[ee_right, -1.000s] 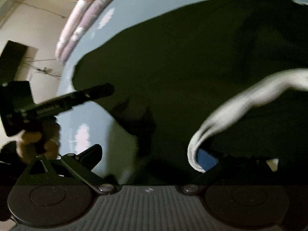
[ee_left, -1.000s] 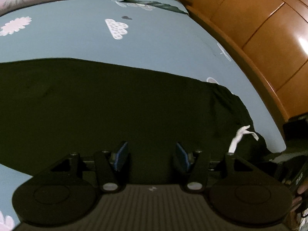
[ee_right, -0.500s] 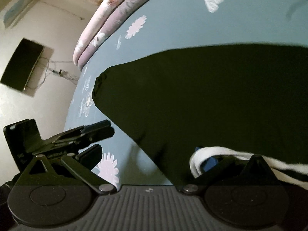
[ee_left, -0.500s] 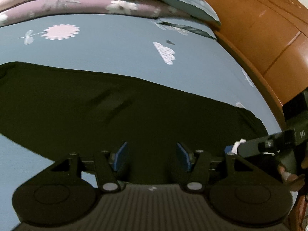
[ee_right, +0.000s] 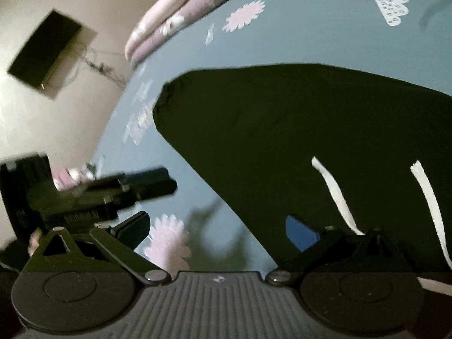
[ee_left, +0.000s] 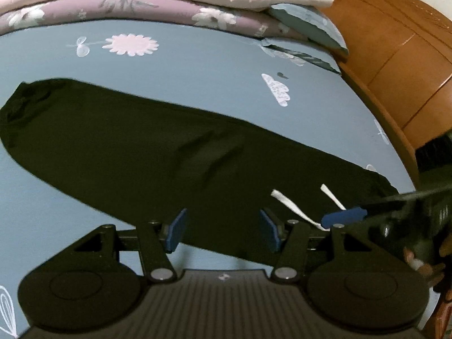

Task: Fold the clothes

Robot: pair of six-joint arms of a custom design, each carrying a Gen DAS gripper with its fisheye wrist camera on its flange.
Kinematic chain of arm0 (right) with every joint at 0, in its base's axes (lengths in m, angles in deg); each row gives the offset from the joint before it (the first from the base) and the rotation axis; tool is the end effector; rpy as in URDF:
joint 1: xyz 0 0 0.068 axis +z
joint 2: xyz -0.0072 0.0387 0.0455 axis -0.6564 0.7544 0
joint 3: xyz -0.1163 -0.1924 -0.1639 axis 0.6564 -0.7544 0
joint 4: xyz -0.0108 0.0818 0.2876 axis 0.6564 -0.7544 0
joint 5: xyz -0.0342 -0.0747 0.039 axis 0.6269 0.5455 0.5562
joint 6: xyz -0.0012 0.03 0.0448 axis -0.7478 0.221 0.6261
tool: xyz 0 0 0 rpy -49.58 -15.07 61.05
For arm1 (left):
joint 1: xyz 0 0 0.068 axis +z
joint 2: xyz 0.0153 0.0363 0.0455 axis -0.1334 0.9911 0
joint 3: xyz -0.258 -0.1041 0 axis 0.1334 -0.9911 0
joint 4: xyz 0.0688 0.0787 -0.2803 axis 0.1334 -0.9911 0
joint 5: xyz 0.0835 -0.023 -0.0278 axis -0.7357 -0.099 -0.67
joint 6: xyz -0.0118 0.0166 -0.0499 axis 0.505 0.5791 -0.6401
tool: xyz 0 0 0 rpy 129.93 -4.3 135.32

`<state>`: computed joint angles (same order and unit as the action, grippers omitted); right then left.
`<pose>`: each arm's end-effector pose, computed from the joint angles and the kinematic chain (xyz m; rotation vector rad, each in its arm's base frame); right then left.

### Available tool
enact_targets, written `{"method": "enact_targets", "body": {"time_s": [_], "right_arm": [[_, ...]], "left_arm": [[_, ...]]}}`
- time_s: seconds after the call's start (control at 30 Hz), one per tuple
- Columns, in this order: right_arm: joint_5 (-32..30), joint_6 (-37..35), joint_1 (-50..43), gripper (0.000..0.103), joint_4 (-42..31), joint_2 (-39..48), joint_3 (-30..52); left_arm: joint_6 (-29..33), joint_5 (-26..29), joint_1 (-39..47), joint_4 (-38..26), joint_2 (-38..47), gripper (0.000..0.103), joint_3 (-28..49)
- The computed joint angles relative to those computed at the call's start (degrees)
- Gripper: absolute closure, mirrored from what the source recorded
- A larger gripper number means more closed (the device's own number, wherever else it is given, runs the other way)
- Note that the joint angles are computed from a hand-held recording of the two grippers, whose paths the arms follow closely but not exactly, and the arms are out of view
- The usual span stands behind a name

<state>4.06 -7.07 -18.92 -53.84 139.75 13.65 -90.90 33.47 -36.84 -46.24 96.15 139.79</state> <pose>0.3069 0.1478 0.0856 -0.3369 2.5950 1.0949 0.3213 -0.1814 0.1484 0.1240 2.5076 -0.4666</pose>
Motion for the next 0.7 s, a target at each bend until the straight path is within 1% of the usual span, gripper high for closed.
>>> {"method": "enact_targets", "body": {"time_s": [0.1, 0.2, 0.27, 0.33, 0.47, 0.53, 0.6, 0.67, 0.7], "right_arm": [[5.65, -2.31, 2.86, 0.000, -0.95, -2.58, -2.44], [12.66, -2.48, 4.99, 0.000, -1.86, -8.72, -8.01], [17.82, -1.72, 5.76, 0.000, -3.51, -15.41, -13.24], [23.08, 0.55, 6.30, 0.000, -6.61, -23.45, -18.50], [33.92, 5.91, 5.67, 0.000, -17.35, -41.59, -28.36], [35.25, 6.78, 4.00, 0.000, -20.20, -45.46, -31.52], [33.35, 7.27, 1.81, 0.000, -18.28, -44.03, -33.70], [31.38, 7.60, -0.49, 0.000, -15.83, -41.96, -35.73], [30.23, 8.85, -0.74, 0.000, -14.71, -42.32, -36.96]], "left_arm": [[-0.57, 1.16, 0.19, -0.29, 0.52, 0.047, -0.18], [0.12, 1.65, -0.69, -1.14, 2.65, 0.047, 1.27], [1.40, 1.76, -1.97, -1.33, 5.10, 0.047, 3.11], [2.96, 2.05, -3.52, -2.16, 8.56, 0.047, 6.54], [6.43, 1.60, -8.01, -1.88, 16.42, 0.047, 14.42], [8.03, 1.18, -10.13, -1.99, 20.46, 0.047, 18.42], [9.90, -0.15, -11.94, -2.87, 24.04, 0.046, 21.96], [10.74, -2.69, -13.44, -5.11, 25.82, 0.046, 23.57], [11.06, -2.86, -13.56, -6.42, 26.40, 0.044, 23.88]]}}
